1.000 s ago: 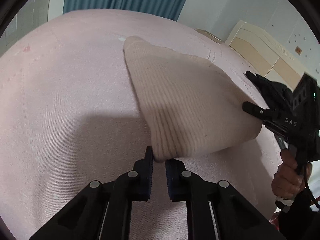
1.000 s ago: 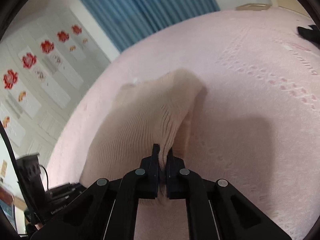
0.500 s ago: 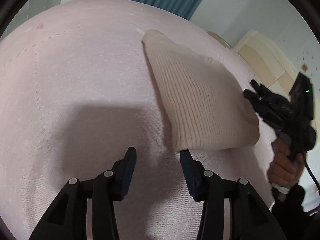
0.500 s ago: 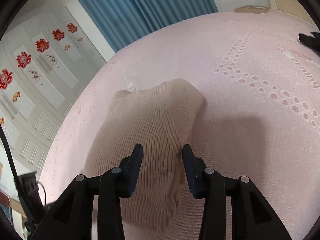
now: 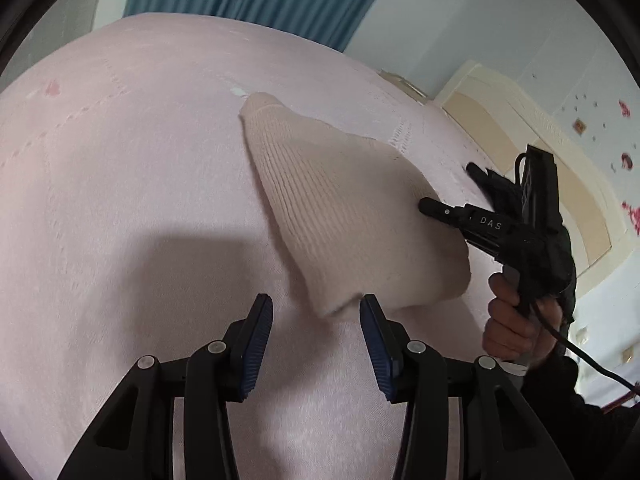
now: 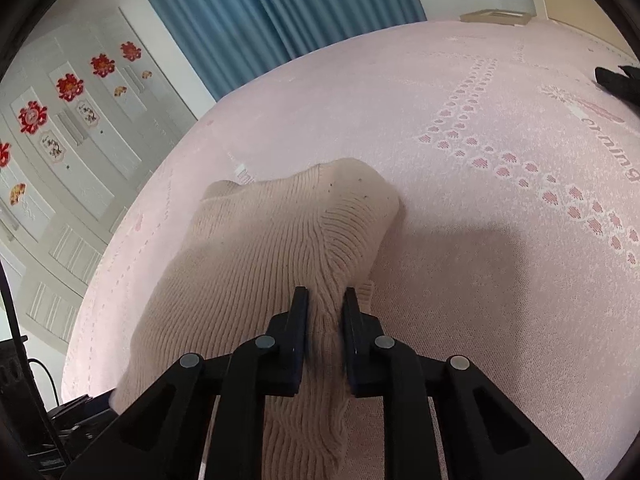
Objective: Fold small clothes
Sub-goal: 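Smooth the folded sweater sides with both open tools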
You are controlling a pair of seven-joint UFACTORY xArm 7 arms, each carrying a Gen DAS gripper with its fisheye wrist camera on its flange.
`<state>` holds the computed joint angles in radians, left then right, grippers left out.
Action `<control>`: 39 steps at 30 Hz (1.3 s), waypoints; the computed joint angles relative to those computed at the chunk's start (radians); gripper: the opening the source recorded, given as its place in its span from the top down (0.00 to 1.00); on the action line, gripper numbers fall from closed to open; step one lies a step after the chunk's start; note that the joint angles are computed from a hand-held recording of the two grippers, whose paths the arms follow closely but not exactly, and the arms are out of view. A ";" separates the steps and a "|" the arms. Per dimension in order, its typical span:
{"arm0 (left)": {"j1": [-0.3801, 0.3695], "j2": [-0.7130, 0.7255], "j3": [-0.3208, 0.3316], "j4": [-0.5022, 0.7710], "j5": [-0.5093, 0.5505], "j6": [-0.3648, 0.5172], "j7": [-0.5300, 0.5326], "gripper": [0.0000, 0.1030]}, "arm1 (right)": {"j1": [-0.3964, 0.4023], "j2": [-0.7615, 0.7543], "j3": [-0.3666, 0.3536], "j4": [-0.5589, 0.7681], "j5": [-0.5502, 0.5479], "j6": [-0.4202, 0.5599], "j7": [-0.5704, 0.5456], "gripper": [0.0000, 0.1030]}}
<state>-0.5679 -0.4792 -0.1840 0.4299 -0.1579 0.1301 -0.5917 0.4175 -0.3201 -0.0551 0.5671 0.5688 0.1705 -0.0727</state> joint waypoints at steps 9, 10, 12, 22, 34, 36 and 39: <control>0.203 0.141 -0.141 0.158 0.163 -0.008 -0.110 0.58 | -0.007 -0.013 0.010 0.000 -0.051 0.002 0.023 0.86; 0.255 0.185 -0.177 0.203 0.215 -0.015 -0.138 0.58 | 0.005 -0.019 -0.002 -0.001 -0.042 -0.001 0.008 0.86; 0.354 0.244 -0.254 0.273 0.345 0.031 -0.228 0.58 | 0.014 -0.024 -0.012 -0.003 -0.035 -0.002 -0.010 0.86; 0.249 0.291 -0.137 0.255 0.409 0.015 -0.268 0.49 | -0.058 -0.007 0.056 -0.009 -0.179 0.003 0.052 0.85; 0.235 0.434 -0.096 0.441 0.656 0.094 -0.438 0.51 | 0.004 0.009 -0.001 0.002 -0.088 -0.061 -0.018 0.89; 0.219 0.410 -0.073 0.414 0.655 0.084 -0.433 0.51 | 0.061 -0.018 -0.054 -0.020 -0.040 -0.097 -0.061 0.90; 0.211 0.412 -0.068 0.416 0.649 0.086 -0.429 0.51 | 0.039 0.013 -0.048 -0.009 -0.048 -0.065 -0.024 0.90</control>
<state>-0.3567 -0.0675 -0.2516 0.8460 0.4910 0.2161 -1.0211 0.4564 -0.3070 -0.1036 0.5580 0.5204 0.1051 -0.0963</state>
